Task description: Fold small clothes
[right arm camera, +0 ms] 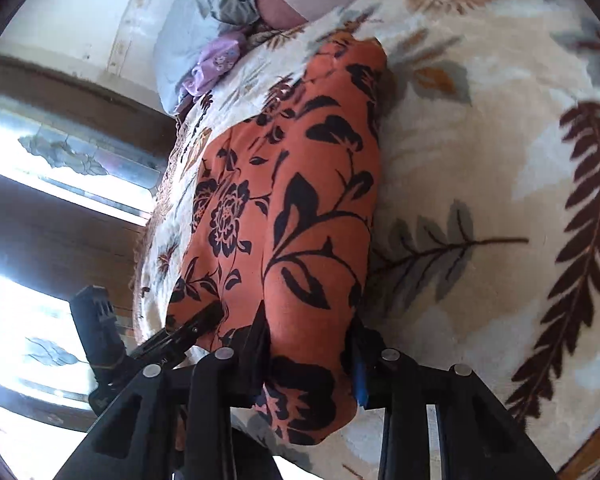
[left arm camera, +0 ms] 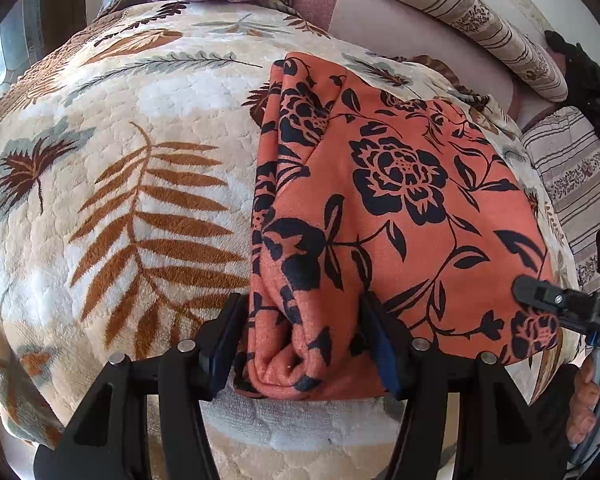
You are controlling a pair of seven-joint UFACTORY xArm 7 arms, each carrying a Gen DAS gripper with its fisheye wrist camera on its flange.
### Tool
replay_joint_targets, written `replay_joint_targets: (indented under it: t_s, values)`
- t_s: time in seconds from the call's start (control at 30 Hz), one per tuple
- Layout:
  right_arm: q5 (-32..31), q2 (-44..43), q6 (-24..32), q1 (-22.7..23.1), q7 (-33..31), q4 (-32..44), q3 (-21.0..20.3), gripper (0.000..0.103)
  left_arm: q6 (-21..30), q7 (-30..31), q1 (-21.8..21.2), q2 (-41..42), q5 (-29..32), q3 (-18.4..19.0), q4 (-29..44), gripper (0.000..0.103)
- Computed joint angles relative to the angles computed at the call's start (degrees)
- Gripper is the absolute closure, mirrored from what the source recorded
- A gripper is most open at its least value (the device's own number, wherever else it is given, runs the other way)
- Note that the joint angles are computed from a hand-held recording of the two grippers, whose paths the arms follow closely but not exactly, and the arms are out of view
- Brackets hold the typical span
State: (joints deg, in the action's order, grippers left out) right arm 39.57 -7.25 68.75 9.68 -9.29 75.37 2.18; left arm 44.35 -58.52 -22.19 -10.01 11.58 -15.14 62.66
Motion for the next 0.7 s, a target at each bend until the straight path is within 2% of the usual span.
replay_joint_targets:
  t_s: [0.03,0.07,0.1,0.13,0.17,0.2,0.23,0.27,0.3,0.33,0.47,0.53,0.63,0.67,0.7]
  values:
    - [-0.9,1.0,0.4,-1.9,-0.9,-0.4,2.0,0.068,1.4,-0.6,0.0,-0.1,-0.1,-0.2,0.9,0.041]
    - [0.5,1.2,0.5,-2.2,-0.4,-1.3,1.5,0.064,2.5,-2.0,0.1,-0.7,0.5,-0.5,1.7,0.042]
    - [4.4,0.7,0.2,-0.8,-0.5,-2.8,-1.3,0.063,2.5,-3.9,0.3,-1.9,2.3,-1.1,1.6,0.042]
    - [6.8,0.5,0.9,-1.4,-1.0,-3.4,-1.8,0.057,1.7,-5.4,0.5,-3.4,4.3,-1.7,0.8,0.041]
    - [7.1,0.4,1.1,-1.6,-1.4,-3.5,-1.8,0.051,1.9,-6.6,0.3,-4.5,6.3,-1.8,0.2,0.041]
    - [7.3,0.0,1.3,-1.8,-2.4,-3.8,-1.9,0.049,3.2,-6.5,2.3,-4.7,6.0,-3.6,-0.1,0.041]
    - [7.1,0.0,1.5,-1.9,-2.9,-3.7,-1.8,0.046,4.1,-5.3,2.2,-4.3,3.4,-2.9,-0.8,0.041]
    - [6.5,-0.3,1.7,-2.0,-2.7,-3.6,-1.7,0.044,2.5,-4.1,0.1,-4.1,-1.3,0.1,-3.1,0.04]
    - [5.7,-0.7,1.7,-2.1,-2.3,-3.5,-1.6,0.043,-1.4,-4.9,0.3,-6.0,-3.6,0.8,-6.6,0.041]
    - [4.2,-1.1,1.0,-2.1,-1.7,-3.1,-1.2,0.043,-2.9,-5.4,0.5,-7.0,-3.6,0.7,-7.8,0.042]
    - [0.6,-3.4,-5.6,-1.5,-0.9,-1.4,-0.6,0.039,-1.6,-2.3,0.8,-7.1,-4.7,0.2,-6.8,0.052]
    - [3.1,-3.2,-6.3,-0.4,-2.0,0.6,-1.0,0.035,-2.6,-1.2,0.6,-7.8,-7.9,1.2,-7.4,0.055]
    - [8.0,-1.4,-4.0,1.3,-4.9,3.5,-1.3,0.025,-1.5,0.6,0.8,-9.4,-10.7,1.8,-6.5,0.055]
    - [9.3,-0.6,-3.0,1.7,-5.3,3.9,-1.1,0.025,-1.8,0.7,1.3,-10.0,-10.2,1.5,-6.0,0.053]
    - [10.3,0.2,-2.0,1.9,-5.6,4.1,-0.8,0.025,-2.9,1.3,1.7,-10.6,-10.1,1.6,-5.6,0.042]
